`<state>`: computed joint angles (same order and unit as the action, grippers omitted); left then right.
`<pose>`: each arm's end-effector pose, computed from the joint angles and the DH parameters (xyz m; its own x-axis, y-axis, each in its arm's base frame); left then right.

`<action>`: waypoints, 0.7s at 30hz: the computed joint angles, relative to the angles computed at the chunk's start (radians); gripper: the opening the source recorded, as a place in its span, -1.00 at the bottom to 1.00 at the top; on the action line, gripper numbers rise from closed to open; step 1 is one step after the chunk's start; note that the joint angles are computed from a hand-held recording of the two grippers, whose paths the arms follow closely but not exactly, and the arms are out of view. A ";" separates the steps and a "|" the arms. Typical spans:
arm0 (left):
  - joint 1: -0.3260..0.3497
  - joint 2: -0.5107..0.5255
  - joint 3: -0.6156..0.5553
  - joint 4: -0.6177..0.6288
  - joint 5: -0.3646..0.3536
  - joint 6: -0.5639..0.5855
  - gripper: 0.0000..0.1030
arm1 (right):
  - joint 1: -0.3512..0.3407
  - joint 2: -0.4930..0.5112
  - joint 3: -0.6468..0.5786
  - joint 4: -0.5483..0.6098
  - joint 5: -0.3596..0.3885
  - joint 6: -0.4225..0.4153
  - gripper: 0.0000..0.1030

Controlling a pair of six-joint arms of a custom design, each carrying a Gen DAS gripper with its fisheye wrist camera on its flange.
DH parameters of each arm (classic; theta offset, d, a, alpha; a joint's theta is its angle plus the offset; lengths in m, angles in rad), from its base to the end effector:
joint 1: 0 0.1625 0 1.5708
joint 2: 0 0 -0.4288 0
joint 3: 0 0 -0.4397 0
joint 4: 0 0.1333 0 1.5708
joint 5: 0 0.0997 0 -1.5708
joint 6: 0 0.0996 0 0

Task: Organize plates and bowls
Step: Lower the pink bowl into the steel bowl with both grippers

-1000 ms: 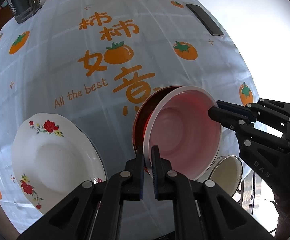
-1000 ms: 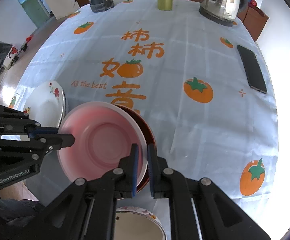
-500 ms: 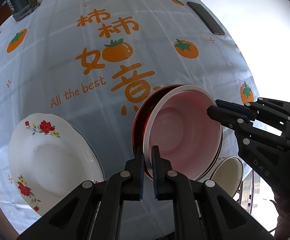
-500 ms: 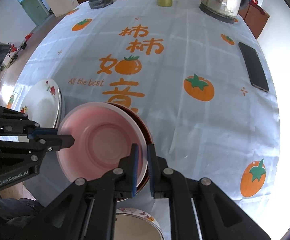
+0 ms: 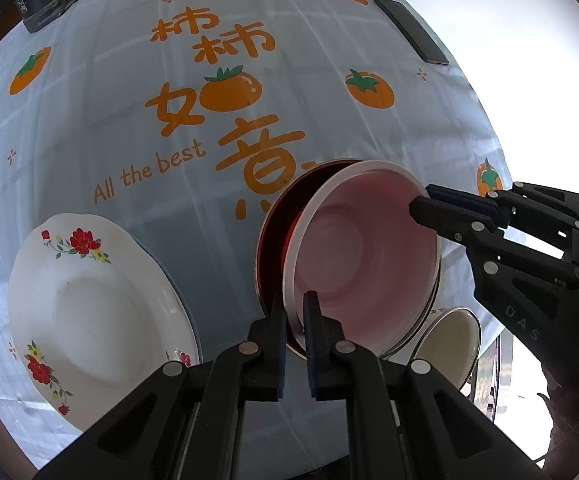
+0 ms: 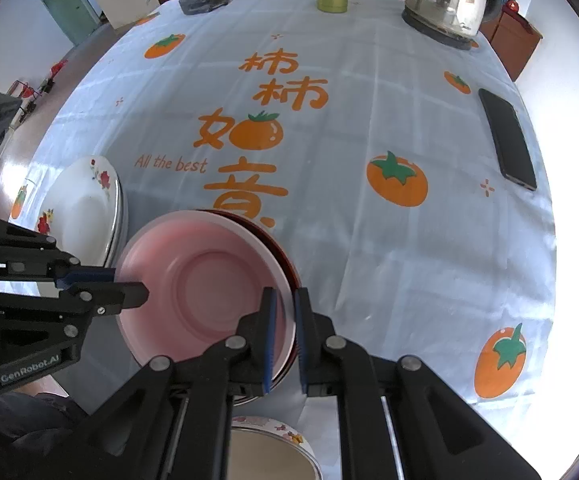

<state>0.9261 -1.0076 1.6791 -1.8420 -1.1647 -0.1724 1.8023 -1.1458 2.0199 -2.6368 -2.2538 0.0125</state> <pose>-0.2402 -0.6068 0.1284 -0.7272 0.5388 -0.4253 0.4352 0.8410 0.3215 0.1997 -0.5401 0.1591 -0.7854 -0.0489 0.6171 -0.2154 0.9561 -0.1985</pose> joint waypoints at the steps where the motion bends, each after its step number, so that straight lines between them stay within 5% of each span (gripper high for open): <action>1: 0.000 0.000 -0.001 0.003 -0.003 -0.002 -0.82 | -0.001 0.002 -0.002 0.002 0.001 0.000 -0.82; 21: -0.005 -0.020 0.048 -0.072 0.023 0.028 -0.81 | 0.004 0.008 -0.003 -0.004 -0.018 -0.015 -0.82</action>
<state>0.9207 -1.0280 1.7267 -1.9145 -1.1419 -0.1440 1.8065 -1.1375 2.0173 -2.6404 -2.2720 -0.0023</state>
